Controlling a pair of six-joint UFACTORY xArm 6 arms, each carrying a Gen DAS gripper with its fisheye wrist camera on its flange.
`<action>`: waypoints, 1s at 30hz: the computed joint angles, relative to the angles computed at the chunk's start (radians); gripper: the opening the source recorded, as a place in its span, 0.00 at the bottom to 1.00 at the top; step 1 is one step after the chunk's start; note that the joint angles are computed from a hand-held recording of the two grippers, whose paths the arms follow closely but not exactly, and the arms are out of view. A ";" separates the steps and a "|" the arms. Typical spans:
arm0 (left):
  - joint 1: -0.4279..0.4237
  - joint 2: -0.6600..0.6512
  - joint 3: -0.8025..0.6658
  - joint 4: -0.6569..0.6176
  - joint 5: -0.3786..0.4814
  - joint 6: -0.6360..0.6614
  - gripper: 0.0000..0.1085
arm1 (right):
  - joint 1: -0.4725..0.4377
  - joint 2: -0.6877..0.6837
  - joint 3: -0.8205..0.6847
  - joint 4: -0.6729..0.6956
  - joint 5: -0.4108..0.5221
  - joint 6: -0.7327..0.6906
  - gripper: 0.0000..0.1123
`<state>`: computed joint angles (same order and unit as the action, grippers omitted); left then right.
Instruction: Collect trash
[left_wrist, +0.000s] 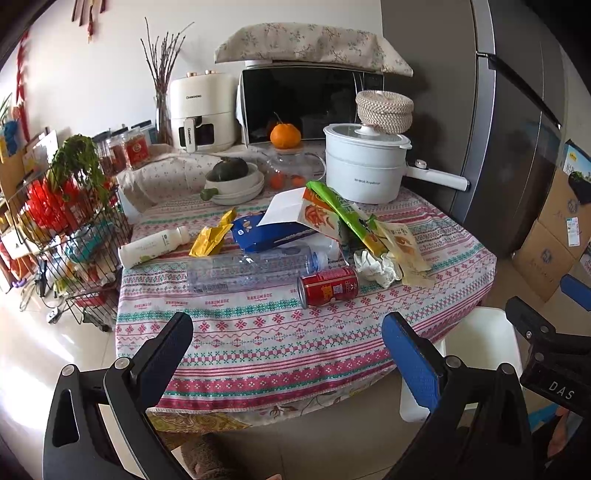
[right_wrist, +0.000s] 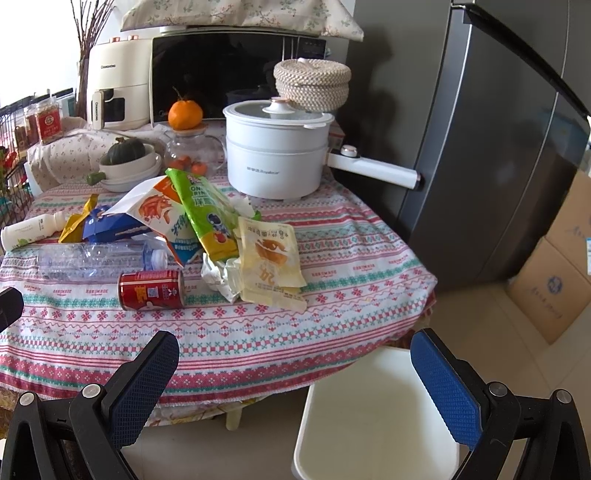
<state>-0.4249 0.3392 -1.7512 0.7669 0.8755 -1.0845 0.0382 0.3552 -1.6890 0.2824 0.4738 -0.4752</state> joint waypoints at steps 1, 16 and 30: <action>0.000 0.000 0.000 0.000 0.000 0.000 0.95 | 0.000 0.000 -0.001 0.000 0.000 0.000 0.92; -0.004 0.002 0.002 -0.001 0.009 0.002 0.95 | -0.001 0.002 -0.005 0.004 0.005 -0.005 0.92; 0.003 0.003 -0.002 -0.024 0.011 0.031 0.95 | -0.002 0.002 -0.002 -0.003 0.002 -0.003 0.92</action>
